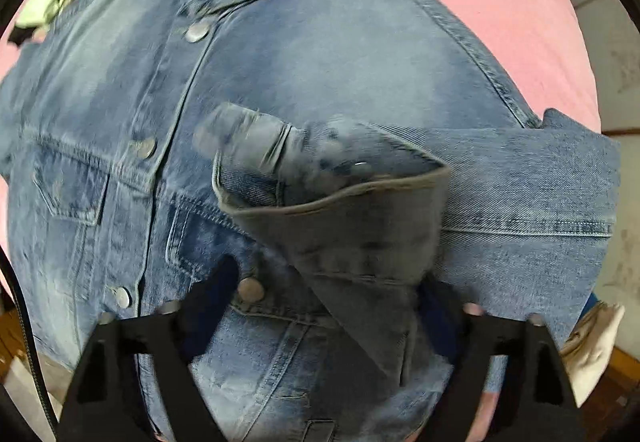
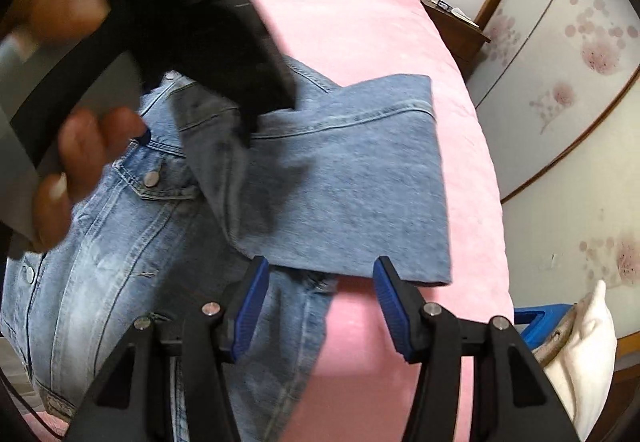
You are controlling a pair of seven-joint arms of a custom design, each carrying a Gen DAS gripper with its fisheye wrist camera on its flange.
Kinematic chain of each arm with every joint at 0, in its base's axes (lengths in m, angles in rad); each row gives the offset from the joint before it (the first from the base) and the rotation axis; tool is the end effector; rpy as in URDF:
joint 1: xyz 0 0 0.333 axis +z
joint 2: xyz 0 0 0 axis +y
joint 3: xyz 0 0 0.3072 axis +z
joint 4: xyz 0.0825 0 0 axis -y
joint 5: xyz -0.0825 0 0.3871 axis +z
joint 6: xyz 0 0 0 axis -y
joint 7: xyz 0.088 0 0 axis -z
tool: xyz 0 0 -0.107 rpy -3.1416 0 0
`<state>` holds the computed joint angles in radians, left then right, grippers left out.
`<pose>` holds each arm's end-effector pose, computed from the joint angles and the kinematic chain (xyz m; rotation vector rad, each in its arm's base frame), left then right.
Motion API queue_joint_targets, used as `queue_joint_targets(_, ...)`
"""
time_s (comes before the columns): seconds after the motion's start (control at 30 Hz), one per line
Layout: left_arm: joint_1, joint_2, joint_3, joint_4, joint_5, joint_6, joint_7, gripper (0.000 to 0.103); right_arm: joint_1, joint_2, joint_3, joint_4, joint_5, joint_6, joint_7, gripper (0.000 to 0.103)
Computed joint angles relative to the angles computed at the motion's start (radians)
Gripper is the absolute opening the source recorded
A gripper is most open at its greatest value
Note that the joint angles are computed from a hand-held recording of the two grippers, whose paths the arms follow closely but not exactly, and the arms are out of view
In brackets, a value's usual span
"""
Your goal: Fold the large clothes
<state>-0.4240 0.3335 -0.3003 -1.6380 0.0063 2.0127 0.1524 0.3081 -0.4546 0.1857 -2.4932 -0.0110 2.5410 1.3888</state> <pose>0.5059 -0.4212 0.4266 2.7613 -1.2679 0.0426 0.3957 0.2181 0.4893 -2.4857 1.1785 -0.5138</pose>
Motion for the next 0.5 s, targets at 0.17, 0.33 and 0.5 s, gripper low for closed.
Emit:
queue_joint_targets(0.17, 0.028, -0.212, -0.014, -0.328, -0.103, 0.326, -0.029, 0.033, -0.003, 0.005, -0.015, 0.006, 0.018, -0.020, -0.003, 0.054)
queue_joint_targets(0.33, 0.015, -0.310, -0.016, -0.423, -0.015, 0.458, -0.027, 0.009, -0.019, 0.041, -0.018, 0.033, 0.008, -0.020, -0.003, 0.054)
queue_joint_targets(0.5, 0.009, -0.375, -0.017, -0.368, 0.238, 0.414, 0.023, 0.007, -0.022, 0.044, -0.009, 0.039, -0.008, -0.006, 0.018, 0.054)
